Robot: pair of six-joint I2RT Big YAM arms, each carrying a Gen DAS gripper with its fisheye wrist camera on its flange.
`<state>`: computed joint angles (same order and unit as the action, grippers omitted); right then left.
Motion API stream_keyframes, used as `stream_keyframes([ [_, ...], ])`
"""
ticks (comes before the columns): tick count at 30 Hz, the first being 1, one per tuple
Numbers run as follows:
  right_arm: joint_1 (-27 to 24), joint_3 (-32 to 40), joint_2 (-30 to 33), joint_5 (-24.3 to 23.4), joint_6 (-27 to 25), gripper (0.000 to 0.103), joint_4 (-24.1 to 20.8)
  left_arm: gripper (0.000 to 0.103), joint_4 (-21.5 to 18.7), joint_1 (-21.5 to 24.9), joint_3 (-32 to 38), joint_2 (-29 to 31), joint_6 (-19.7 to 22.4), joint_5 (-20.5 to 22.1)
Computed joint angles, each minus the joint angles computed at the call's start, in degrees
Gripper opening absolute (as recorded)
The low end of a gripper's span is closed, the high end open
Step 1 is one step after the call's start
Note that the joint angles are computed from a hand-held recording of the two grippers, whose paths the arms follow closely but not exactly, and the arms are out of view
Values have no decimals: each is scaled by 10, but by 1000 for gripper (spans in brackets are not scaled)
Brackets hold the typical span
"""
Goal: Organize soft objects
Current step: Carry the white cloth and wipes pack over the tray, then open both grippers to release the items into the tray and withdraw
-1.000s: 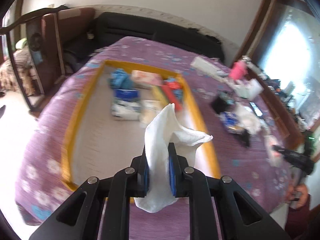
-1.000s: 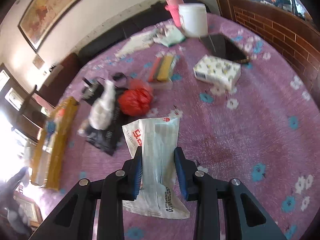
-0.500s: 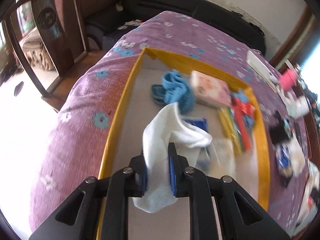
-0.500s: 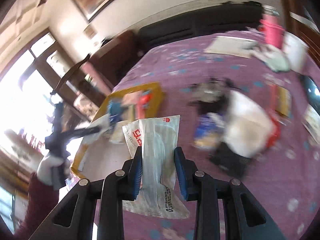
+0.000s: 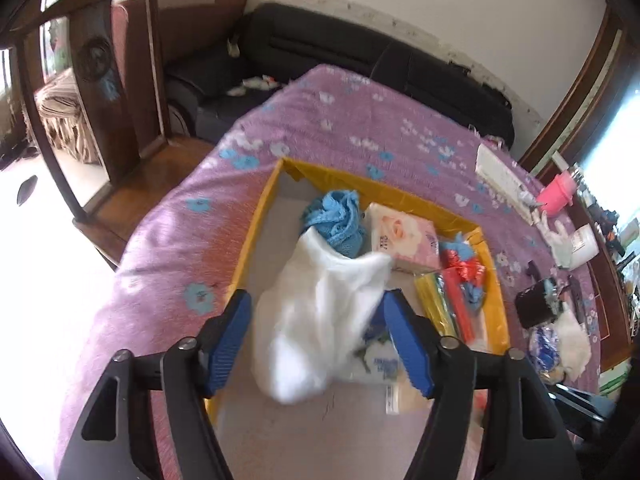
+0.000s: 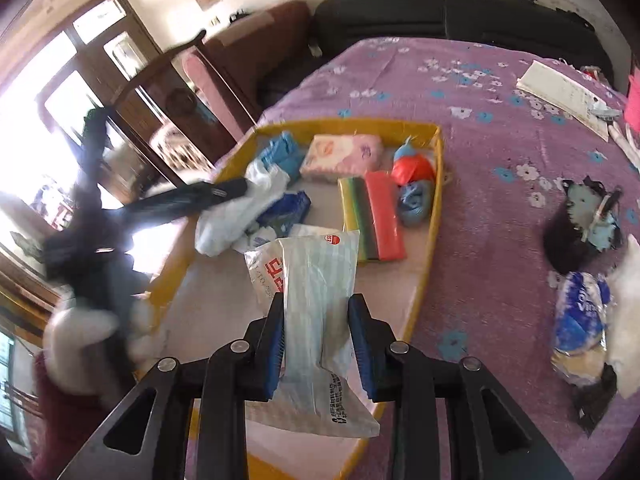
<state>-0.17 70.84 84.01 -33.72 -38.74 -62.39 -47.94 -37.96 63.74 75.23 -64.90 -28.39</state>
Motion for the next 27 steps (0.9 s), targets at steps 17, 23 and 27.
stream_keyframes([
  [17,41,-20,4,87,110,63,130,84,-55,-208,-47,-83,-223,-234],
  [23,-54,-39,-37,-49,65,85,112,84,-147,-230,4,-37,-273,-261],
  [27,-146,-26,-35,-99,27,85,104,84,-119,-241,29,-10,-230,-257],
])
